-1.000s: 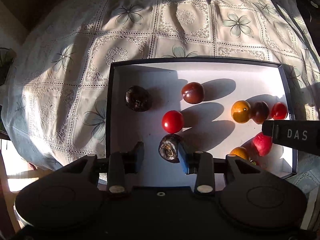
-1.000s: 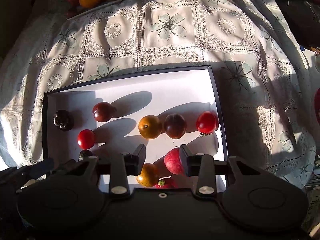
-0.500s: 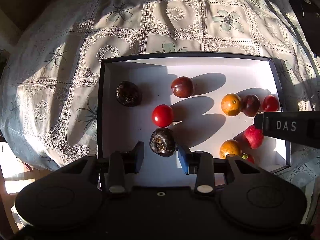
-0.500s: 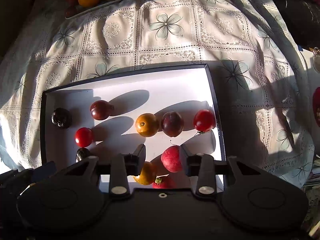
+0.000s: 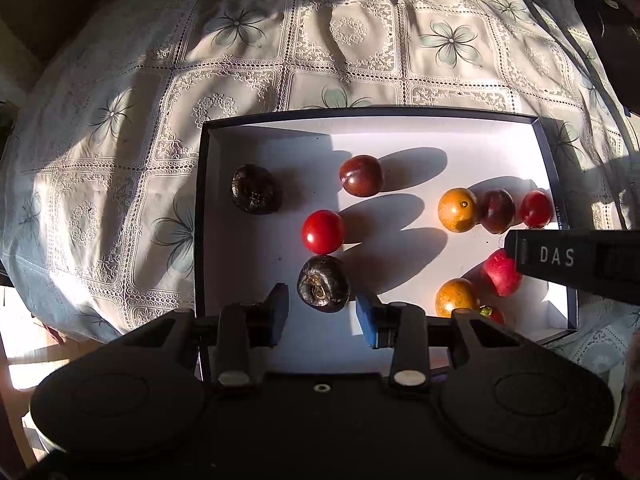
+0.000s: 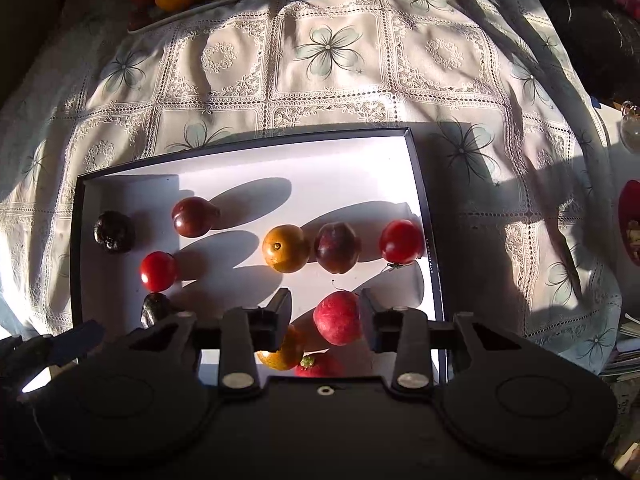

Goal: Organize fruits

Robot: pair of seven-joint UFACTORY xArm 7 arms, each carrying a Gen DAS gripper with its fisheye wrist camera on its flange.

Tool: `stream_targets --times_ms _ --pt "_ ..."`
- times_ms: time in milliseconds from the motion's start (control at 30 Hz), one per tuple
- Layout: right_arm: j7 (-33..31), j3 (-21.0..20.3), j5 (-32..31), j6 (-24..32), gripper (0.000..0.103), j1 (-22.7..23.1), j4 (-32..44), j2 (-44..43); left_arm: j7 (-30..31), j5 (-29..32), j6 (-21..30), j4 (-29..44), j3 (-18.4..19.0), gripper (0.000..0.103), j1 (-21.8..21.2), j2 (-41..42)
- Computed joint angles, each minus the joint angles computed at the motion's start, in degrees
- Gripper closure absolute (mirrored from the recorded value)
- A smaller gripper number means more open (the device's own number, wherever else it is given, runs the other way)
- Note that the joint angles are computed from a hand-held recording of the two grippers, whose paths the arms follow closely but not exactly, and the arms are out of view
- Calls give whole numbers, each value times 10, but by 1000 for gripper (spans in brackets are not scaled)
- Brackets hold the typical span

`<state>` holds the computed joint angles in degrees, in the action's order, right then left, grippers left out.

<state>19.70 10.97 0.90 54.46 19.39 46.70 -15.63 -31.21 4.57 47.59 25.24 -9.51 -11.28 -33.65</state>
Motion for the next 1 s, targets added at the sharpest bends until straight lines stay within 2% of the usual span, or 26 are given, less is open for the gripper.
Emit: stream_targets --times_ms 1000 --pt "1 1 0 -1 64 2 -2 -3 -4 6 3 -1 -2 56 -1 -3"
